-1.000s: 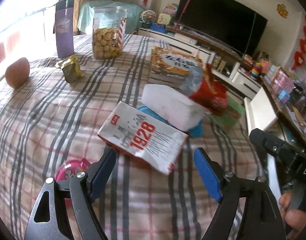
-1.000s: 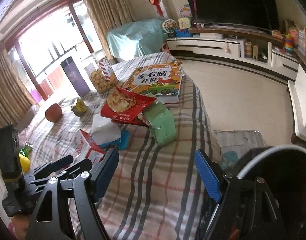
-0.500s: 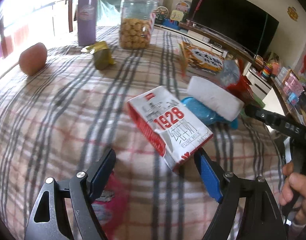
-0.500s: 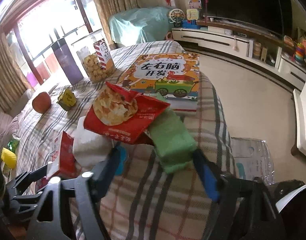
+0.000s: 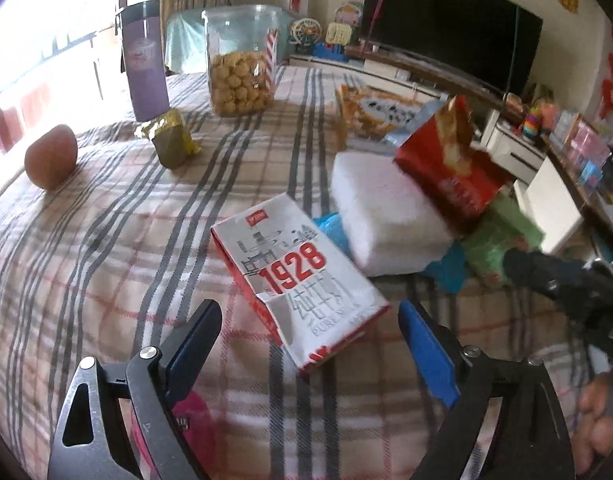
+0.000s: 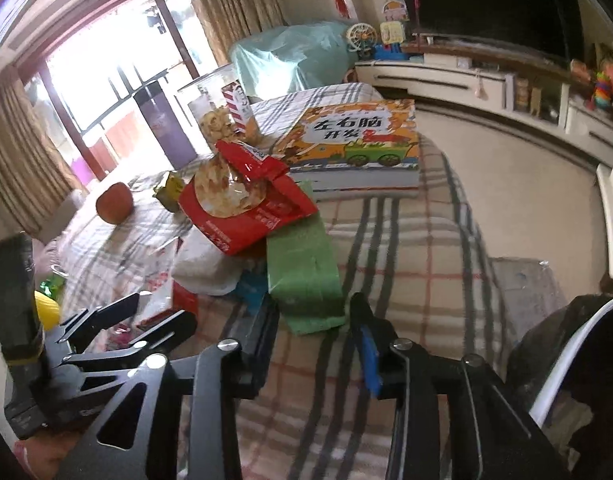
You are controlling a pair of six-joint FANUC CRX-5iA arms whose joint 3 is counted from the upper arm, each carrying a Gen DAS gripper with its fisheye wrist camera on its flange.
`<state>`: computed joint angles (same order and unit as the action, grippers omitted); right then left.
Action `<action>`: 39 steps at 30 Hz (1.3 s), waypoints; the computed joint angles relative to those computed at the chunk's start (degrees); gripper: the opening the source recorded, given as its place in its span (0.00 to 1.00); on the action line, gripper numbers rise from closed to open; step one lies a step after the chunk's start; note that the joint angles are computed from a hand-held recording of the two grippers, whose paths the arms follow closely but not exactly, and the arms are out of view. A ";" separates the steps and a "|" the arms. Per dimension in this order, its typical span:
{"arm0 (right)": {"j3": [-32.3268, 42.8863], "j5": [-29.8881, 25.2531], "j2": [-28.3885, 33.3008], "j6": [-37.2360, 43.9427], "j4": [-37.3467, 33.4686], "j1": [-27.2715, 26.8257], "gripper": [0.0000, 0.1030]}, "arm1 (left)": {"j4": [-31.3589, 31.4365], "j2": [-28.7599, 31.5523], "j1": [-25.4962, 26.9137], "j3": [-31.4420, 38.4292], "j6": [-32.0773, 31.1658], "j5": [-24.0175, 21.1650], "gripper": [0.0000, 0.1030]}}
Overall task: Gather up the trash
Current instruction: 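Grasp the white milk carton with the left gripper while the right grasps the green carton, then carry both cartons with both grippers over the black bin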
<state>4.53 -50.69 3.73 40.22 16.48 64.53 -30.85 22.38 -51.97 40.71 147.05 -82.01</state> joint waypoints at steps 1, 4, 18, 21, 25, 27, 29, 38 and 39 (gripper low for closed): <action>0.04 0.14 0.12 -0.22 -0.06 -0.20 0.49 | 1.05 -0.64 0.64 -1.27 0.50 1.26 0.83; 0.04 0.89 0.60 -0.89 0.37 -0.67 0.55 | 2.17 -3.10 1.52 -5.07 1.63 4.77 0.74; -2.41 2.95 -1.33 -3.59 -0.27 0.76 0.34 | -1.63 -9.38 -0.07 -12.04 1.02 7.17 0.71; -4.05 2.72 -2.76 -5.40 0.36 1.54 0.33 | -3.54 -7.18 -0.82 -8.86 0.81 4.71 0.74; -7.18 2.81 -5.34 -9.00 1.54 2.84 0.32 | -4.52 -3.19 -0.93 -4.18 -0.84 -0.08 0.58; -8.71 3.16 -6.56 -10.87 2.46 3.49 0.32 | -2.82 -3.51 -0.34 -5.13 -0.95 1.14 0.46; -10.29 3.49 -7.97 -13.00 3.55 4.28 0.32 | -3.75 -4.30 -1.02 -5.89 -0.06 1.76 0.45; -14.53 3.31 -12.33 -17.95 6.70 7.65 0.33 | -4.80 -9.87 -4.88 -11.86 3.26 7.53 0.45; -14.69 2.81 -12.27 -18.38 7.33 8.11 0.34 | -4.49 -10.61 -5.28 -12.73 3.41 8.21 0.45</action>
<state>-10.17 -47.88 -8.54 21.83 23.81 72.64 -35.34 11.77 -57.25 27.98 150.46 -73.80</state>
